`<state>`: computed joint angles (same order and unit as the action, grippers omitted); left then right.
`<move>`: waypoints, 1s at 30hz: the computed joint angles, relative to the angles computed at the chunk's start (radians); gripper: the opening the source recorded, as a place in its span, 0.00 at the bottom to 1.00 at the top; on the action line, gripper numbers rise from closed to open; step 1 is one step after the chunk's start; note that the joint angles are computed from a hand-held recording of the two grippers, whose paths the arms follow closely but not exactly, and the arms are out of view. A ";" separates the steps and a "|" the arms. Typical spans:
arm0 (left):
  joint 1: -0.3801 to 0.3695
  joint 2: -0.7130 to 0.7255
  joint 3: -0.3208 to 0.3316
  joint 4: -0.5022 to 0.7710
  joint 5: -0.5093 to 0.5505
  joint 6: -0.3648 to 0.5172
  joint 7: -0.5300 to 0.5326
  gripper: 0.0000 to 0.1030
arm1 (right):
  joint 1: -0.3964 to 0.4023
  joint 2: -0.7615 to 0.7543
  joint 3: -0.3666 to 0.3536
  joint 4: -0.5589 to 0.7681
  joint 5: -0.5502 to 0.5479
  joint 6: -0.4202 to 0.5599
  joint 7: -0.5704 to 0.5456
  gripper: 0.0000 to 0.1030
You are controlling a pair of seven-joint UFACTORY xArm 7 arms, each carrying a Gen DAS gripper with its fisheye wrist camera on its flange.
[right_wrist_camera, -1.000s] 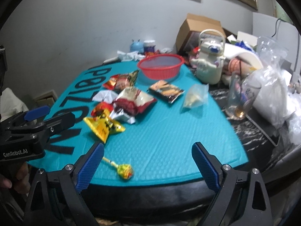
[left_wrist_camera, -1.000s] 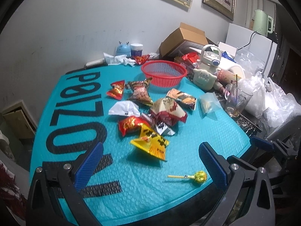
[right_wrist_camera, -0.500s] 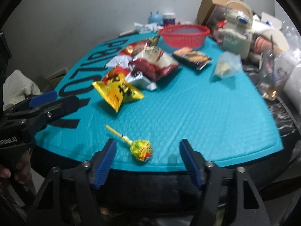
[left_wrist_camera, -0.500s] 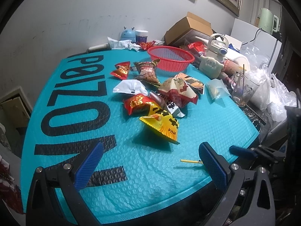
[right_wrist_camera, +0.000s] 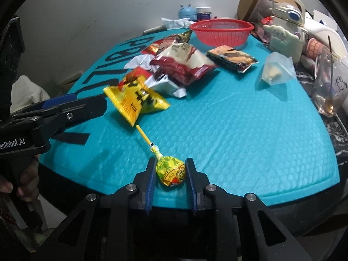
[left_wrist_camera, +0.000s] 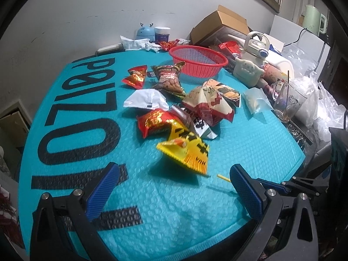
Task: Organize snacks
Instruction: 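Lower the right gripper to the yellow lollipop and grasp its head, then grasp the yellow snack packet with the left gripper while the right holds the lollipop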
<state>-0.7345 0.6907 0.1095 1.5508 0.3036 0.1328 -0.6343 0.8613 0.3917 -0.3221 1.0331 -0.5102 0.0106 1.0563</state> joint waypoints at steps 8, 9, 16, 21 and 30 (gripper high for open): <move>0.038 0.074 -0.053 0.158 -0.017 0.074 0.065 1.00 | -0.030 -0.018 -0.008 0.014 -0.020 0.015 -0.004 0.25; 0.045 0.088 -0.064 0.186 -0.023 0.090 0.079 1.00 | -0.033 -0.019 -0.009 0.018 -0.026 0.020 0.000 0.25; 0.101 0.201 -0.149 0.378 -0.088 0.220 0.196 1.00 | -0.108 -0.024 0.033 0.037 -0.055 0.040 0.013 0.25; 0.143 0.287 -0.218 0.507 -0.177 0.346 0.299 1.00 | -0.178 -0.015 0.095 0.052 -0.033 0.048 -0.014 0.25; 0.154 0.336 -0.233 0.558 -0.262 0.410 0.373 0.84 | -0.229 0.004 0.150 0.072 0.037 0.052 -0.085 0.25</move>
<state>-0.5805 1.0266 -0.1232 2.1085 0.0413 0.5430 -0.2617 0.6324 0.3954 -0.1722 1.1050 -0.4729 0.0624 0.9709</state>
